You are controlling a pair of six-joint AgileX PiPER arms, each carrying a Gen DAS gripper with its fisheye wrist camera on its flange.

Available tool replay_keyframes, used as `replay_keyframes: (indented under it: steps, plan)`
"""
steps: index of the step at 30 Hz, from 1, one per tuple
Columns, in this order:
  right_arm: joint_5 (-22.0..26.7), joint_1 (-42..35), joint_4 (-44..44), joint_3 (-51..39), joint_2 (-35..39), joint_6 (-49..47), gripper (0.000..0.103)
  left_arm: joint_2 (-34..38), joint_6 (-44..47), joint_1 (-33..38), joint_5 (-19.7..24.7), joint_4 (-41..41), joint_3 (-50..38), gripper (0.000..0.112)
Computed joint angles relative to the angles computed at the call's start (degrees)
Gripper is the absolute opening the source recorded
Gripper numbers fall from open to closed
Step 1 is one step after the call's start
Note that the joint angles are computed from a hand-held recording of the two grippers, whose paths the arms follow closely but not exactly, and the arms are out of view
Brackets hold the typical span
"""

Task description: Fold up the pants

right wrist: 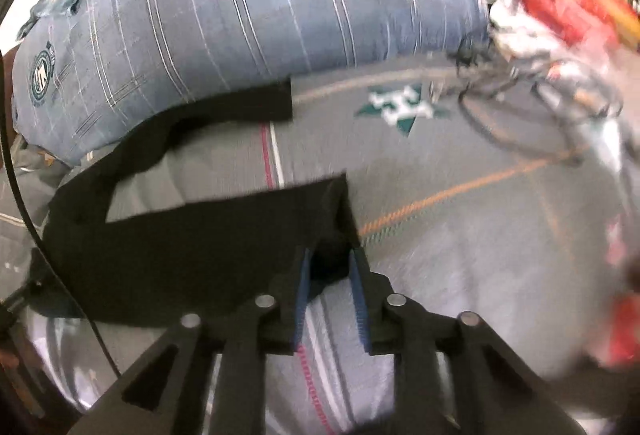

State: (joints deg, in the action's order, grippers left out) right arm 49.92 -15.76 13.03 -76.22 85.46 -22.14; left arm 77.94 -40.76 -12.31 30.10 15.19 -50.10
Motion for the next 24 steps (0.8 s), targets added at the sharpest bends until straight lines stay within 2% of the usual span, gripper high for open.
replay_keyframes:
  steps: [1, 2, 4, 6, 8, 11, 14, 16, 18, 21, 24]
  plan:
    - [-0.48, 0.44, -0.38, -0.04, -0.68, 0.35, 0.032, -1.10, 0.28, 1.00, 0.25, 0.13, 0.69, 0.073]
    - [-1.10, 0.85, -1.10, -0.09, -1.10, 1.09, 0.040, -2.28, 0.38, 2.11, 0.68, 0.30, 1.43, 0.073]
    - [-2.92, 1.82, -3.01, -0.11, -1.60, 3.13, 0.043, -5.44, 2.80, 5.19, 1.43, -1.28, 3.45, 0.073]
    - [-2.53, 1.18, 2.00, -0.87, -1.25, -0.82, 0.045, -8.41, 3.93, 8.57, 2.27, -1.95, 5.55, 0.073]
    - [1.73, 0.55, 11.69, -2.28, 0.62, -8.34, 0.045, -10.29, 5.27, 12.40, 2.69, -3.33, 7.13, 0.073]
    - [4.58, 3.50, 17.68, -1.42, 2.51, -13.15, 0.045, -10.99, 8.48, 17.57, 2.50, -6.68, 9.48, 0.073]
    - [2.22, 9.83, 19.36, 1.15, 4.37, -14.53, 0.045, -10.12, 12.96, 20.42, 1.55, -11.20, 12.08, 0.073]
    - [2.18, 13.07, 21.09, 1.41, 6.95, -15.24, 0.045, -10.34, 12.36, 19.84, 0.34, -10.20, 13.78, 0.074]
    - [2.85, 16.03, 21.27, 1.05, 9.90, -14.84, 0.045, -10.50, 10.77, 18.42, 1.57, -7.94, 13.22, 0.075]
    - [0.25, 19.56, 17.70, 0.18, 10.74, -13.52, 0.045, -11.87, 17.03, 20.56, 3.15, -13.33, 11.53, 0.075]
    - [3.11, 19.96, 19.25, -5.63, 12.99, -14.31, 0.045, -11.84, 21.96, 22.56, 4.59, -15.13, 7.85, 0.076]
